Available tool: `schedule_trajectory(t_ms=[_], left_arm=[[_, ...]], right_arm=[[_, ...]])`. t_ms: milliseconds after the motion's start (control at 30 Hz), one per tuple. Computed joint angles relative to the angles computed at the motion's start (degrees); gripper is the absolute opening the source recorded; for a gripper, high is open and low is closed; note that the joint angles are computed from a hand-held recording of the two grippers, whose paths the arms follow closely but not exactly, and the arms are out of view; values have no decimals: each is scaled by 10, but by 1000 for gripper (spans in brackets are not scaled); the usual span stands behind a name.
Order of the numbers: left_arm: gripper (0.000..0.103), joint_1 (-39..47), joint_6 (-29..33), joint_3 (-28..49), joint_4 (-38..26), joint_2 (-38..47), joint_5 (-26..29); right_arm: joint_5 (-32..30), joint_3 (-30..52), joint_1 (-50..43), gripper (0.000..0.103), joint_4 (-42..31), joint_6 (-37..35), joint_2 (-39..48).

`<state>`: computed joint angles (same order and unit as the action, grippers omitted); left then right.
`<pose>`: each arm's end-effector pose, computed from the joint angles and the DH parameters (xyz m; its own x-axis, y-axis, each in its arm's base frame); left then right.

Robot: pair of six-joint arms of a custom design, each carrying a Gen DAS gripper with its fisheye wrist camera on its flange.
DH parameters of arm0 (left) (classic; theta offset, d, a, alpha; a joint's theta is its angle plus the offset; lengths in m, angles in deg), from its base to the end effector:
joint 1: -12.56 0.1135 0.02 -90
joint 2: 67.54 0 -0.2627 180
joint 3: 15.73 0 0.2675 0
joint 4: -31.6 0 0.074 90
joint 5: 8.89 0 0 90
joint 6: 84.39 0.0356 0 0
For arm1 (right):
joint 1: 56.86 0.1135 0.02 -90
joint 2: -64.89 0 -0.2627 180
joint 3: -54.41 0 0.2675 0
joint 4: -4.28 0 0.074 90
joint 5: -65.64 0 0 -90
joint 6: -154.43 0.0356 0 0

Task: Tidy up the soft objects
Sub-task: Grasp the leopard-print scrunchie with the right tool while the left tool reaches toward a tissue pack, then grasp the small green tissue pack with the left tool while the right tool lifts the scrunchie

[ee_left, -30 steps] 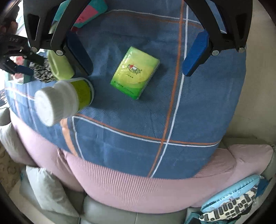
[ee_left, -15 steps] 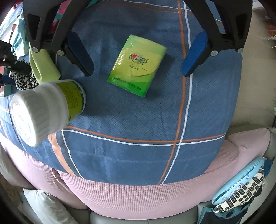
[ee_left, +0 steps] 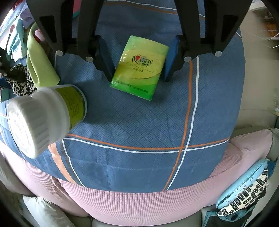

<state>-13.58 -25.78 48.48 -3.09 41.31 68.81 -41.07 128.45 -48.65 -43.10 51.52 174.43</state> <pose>0.2864 -0.1321 0.0672 -0.9588 -0.0963 -0.2671 -0.1223 0.9891 0.0823 0.3341 0.0585 0.0985 -0.9189 -0.3488 -0.1846 -0.3871 0.8874 0.2504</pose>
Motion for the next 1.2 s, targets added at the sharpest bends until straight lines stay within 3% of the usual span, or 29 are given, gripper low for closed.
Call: schedule_trajectory(t_ms=[100, 533, 1200], left_arm=[[57, -12, -16, -3, -9, -9, -2], [57, -32, -57, -4, -73, -64, -12], [57, -158, -175, 77, -297, -222, -89]], right_arm=[[2, -12, -9, 30, 4, -14, -9], [7, -46, -42, 28, -22, -38, -94], [-51, -38, -163, 28, -162, -118, -265]])
